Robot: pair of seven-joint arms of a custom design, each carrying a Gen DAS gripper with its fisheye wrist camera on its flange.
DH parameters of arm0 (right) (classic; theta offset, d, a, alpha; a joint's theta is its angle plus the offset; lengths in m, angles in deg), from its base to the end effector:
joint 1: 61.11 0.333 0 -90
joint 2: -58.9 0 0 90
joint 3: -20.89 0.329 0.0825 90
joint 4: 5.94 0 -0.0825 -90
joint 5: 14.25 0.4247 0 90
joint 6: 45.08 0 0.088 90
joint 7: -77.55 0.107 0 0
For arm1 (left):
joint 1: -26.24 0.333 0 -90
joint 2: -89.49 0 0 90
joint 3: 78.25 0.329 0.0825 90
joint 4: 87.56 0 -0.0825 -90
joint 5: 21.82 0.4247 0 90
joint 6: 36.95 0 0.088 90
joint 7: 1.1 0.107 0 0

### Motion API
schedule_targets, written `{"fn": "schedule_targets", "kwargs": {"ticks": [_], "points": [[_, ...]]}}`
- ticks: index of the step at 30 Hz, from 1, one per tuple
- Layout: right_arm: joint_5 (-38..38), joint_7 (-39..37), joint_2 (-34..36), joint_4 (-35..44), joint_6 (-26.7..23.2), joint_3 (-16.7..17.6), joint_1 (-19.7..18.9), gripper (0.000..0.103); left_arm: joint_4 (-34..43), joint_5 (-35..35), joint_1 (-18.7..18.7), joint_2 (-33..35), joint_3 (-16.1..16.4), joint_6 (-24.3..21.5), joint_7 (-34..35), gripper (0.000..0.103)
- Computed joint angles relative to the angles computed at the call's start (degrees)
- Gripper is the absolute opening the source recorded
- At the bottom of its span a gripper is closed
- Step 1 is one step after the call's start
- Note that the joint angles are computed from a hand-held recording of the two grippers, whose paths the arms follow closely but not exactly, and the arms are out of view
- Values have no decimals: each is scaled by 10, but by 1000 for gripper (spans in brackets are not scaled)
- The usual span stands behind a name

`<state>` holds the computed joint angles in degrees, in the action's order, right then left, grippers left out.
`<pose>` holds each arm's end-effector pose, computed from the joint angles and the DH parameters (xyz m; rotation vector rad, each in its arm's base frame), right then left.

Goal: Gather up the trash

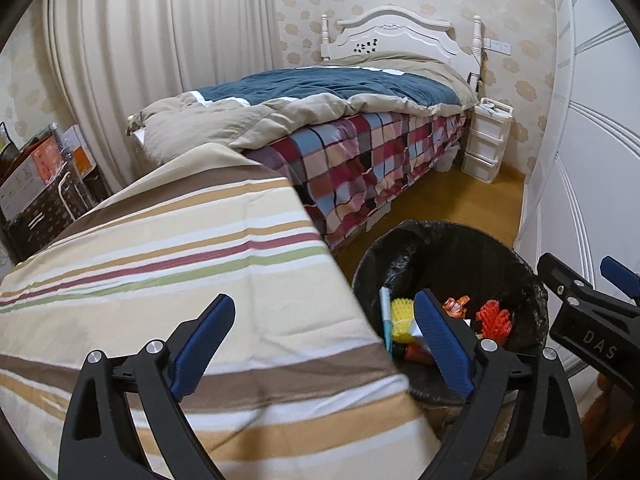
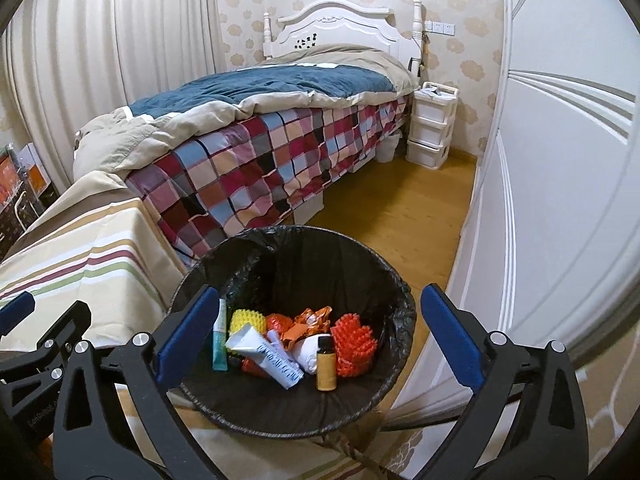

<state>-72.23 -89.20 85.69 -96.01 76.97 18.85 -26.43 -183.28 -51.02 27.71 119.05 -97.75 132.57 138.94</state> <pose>0.6453 0.3735 0.3918 -1.0699 2.2805 -1.0606 0.7432 -0.1637 0.3910 -1.1643 2.2355 -0.9798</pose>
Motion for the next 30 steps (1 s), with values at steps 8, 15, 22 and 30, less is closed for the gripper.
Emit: {"fn": "schedule_targets", "kwargs": {"ticks": [8,15,22,30], "points": [[-9,4,-9,-3,-8,10,20,98,-53,-55,54,-40,-34,12,50,91],[-22,8,-15,-3,-17,18,40,98,-97,-156,97,-80,-61,27,137,92],[-41,21,-24,-5,-37,25,57,98,-122,-271,109,-112,-63,29,234,92],[-64,38,-33,-13,-42,33,66,98,-135,-376,93,-137,-40,31,318,92]]}}
